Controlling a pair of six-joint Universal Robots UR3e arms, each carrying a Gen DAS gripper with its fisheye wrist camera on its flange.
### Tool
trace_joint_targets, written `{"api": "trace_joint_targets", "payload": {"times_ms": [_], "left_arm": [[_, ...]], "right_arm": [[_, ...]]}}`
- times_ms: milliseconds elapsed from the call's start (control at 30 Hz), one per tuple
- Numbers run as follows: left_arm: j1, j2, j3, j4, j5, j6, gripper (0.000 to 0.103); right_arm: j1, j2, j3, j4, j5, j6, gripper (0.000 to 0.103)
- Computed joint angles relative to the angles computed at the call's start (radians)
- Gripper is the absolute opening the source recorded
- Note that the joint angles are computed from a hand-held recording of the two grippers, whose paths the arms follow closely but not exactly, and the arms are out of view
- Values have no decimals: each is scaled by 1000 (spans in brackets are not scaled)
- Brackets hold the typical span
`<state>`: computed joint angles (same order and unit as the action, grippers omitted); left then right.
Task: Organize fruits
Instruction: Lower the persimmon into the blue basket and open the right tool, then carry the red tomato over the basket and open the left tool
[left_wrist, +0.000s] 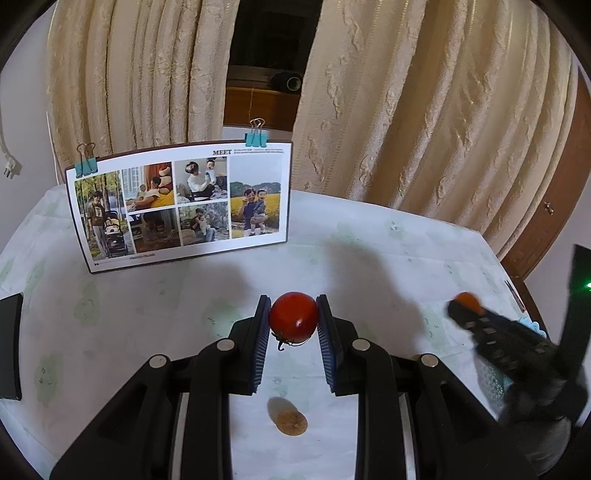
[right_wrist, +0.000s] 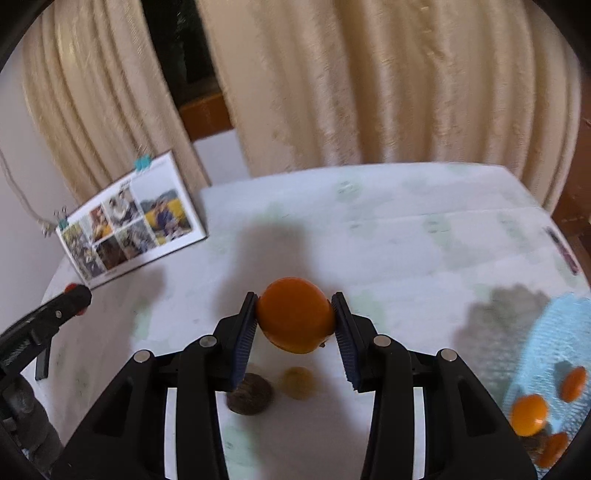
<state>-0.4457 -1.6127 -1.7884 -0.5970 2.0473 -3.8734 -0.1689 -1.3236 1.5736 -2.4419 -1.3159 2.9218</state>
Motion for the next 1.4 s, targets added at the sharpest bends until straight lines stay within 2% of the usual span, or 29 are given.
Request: {"api": "trace_joint_targets", "payload": {"times_ms": [233, 433, 633, 867, 933, 967, 1000, 1233, 1400], "left_arm": [[-37, -42, 49, -15, 8, 2, 25], [-65, -83, 91, -22, 3, 11, 25], [-95, -128, 134, -44, 13, 7, 25], [-134, -187, 197, -67, 23, 14, 25], [-146, -209, 220, -76, 23, 14, 25], [-154, -223, 236, -84, 27, 14, 25], [-159, -232, 249, -90, 28, 15, 25], [-206, -348, 418, -144, 9, 21, 25], [-263, -501, 660, -209, -13, 61, 25]], "right_arm": [[-217, -164, 126, 26, 38, -46, 42], [-401, -242, 189, 67, 73, -100, 42], [-532, -278, 227, 102, 74, -140, 42], [-662, -355, 288, 181, 121, -216, 42], [-702, -384, 305, 199, 151, -234, 44], [-726, -399, 309, 213, 174, -244, 52], [-765, -426, 317, 236, 211, -256, 55], [-927, -556, 355, 313, 364, -328, 56], [-1046, -659, 410, 367, 447, -407, 59]]}}
